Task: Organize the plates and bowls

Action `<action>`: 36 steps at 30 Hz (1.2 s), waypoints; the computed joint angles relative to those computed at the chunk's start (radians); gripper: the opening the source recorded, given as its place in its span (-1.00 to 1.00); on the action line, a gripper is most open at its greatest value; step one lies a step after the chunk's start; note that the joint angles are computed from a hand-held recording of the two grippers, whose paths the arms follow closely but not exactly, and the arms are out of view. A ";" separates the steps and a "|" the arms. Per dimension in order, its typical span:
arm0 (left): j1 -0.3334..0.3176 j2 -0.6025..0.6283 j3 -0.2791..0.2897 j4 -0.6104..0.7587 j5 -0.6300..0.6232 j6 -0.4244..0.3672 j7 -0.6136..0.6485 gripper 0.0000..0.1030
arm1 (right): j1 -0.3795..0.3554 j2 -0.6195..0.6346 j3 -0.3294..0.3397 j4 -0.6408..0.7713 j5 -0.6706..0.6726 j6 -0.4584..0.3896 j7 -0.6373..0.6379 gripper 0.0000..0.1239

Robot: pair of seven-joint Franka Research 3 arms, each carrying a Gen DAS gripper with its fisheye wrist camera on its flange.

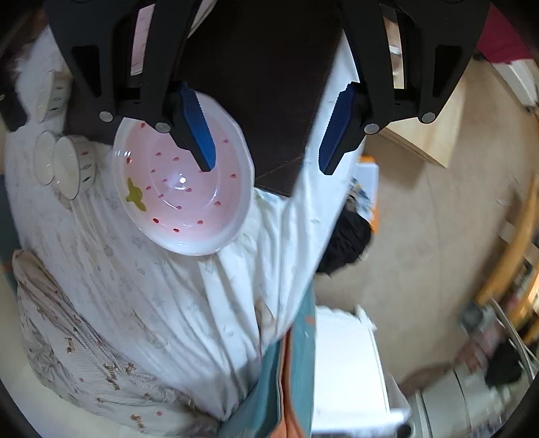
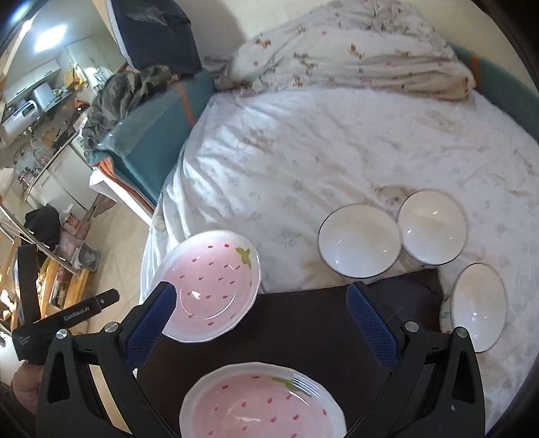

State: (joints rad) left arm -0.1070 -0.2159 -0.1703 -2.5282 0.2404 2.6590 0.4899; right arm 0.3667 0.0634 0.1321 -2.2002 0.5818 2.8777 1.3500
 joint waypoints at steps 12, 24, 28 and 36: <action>0.014 0.265 0.021 0.145 -0.455 0.086 0.414 -0.17 | -0.102 0.336 0.036 0.328 0.204 -0.370 -0.035 0.17; 0.101 0.364 -0.057 0.204 -0.820 0.087 0.787 -0.50 | -0.143 0.538 0.100 0.493 0.315 -0.471 -0.103 -0.59; 0.093 0.357 -0.051 0.193 -0.809 0.103 0.768 -0.58 | -0.119 0.559 0.087 0.517 0.289 -0.458 -0.063 -0.68; 0.072 0.314 -0.053 0.156 -0.825 0.162 0.761 -0.63 | -0.123 0.511 0.098 0.470 0.250 -0.425 -0.157 -0.72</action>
